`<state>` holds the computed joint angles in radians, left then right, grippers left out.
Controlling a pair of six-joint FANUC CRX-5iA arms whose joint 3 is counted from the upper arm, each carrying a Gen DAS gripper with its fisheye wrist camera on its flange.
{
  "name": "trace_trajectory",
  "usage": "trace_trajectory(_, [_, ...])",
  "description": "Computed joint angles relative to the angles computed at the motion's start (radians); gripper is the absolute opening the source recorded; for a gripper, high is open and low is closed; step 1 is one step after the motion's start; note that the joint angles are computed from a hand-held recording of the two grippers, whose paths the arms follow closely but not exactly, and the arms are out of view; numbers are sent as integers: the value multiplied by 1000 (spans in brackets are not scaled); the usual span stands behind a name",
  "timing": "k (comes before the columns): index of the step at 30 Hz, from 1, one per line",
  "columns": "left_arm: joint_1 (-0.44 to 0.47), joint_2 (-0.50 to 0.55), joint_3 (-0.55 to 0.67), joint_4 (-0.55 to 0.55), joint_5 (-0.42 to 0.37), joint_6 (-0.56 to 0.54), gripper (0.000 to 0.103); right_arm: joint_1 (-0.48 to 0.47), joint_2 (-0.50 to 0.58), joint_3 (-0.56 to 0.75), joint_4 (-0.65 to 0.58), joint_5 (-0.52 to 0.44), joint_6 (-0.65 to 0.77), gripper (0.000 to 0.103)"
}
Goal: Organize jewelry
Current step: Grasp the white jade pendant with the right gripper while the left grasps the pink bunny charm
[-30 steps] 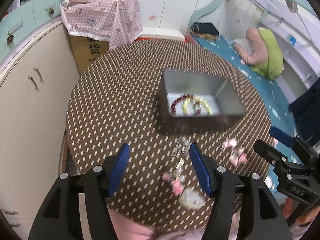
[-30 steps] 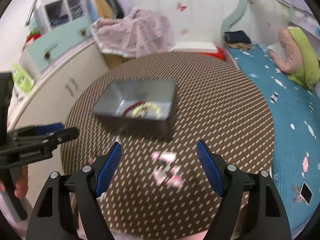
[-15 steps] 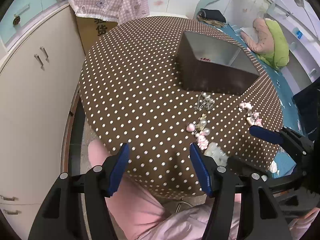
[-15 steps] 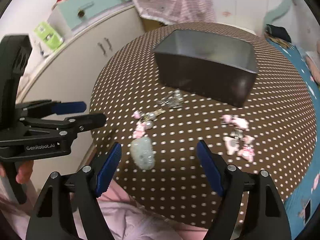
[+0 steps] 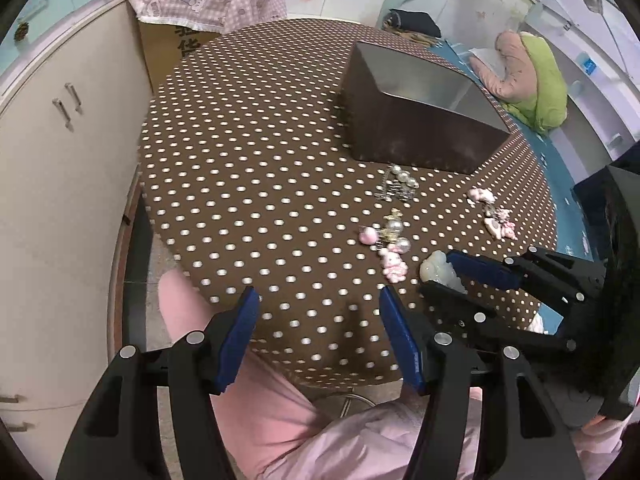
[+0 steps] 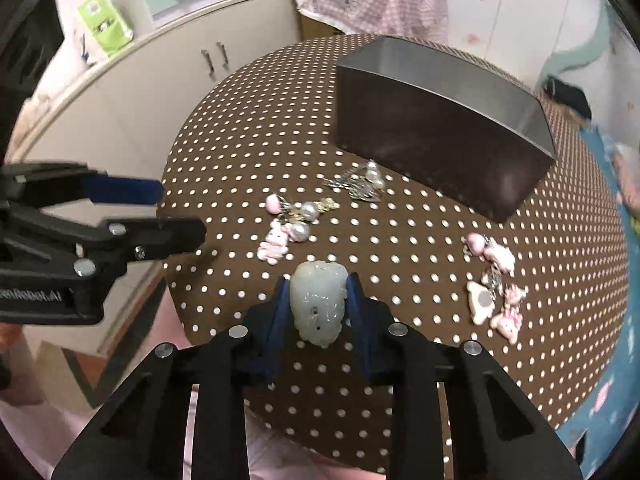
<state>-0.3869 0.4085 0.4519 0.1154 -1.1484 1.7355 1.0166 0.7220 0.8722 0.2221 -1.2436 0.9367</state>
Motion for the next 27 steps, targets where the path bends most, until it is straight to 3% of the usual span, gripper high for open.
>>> trace_trajectory(7, [-27, 66, 60, 32, -14, -41, 60, -19, -62, -111, 34, 35, -96, 29])
trace_trajectory(10, [-50, 91, 106, -18, -21, -5, 60, -31, -98, -172, 37, 66, -127, 29])
trace_trajectory(13, [-84, 113, 158, -114, -33, 24, 45, -43, -127, -213, 17, 101, -136, 29])
trace_trajectory(15, [-124, 131, 215, -237, -75, 43, 25, -47, -137, -235, 18, 120, -141, 29])
trace_trajectory(17, [-125, 129, 211, -233, -72, 28, 15, -49, -134, -233, 22, 127, -142, 29])
trace_trajectory(27, [-83, 95, 169, -171, -54, 28, 15, -56, -160, -271, 37, 198, -152, 29])
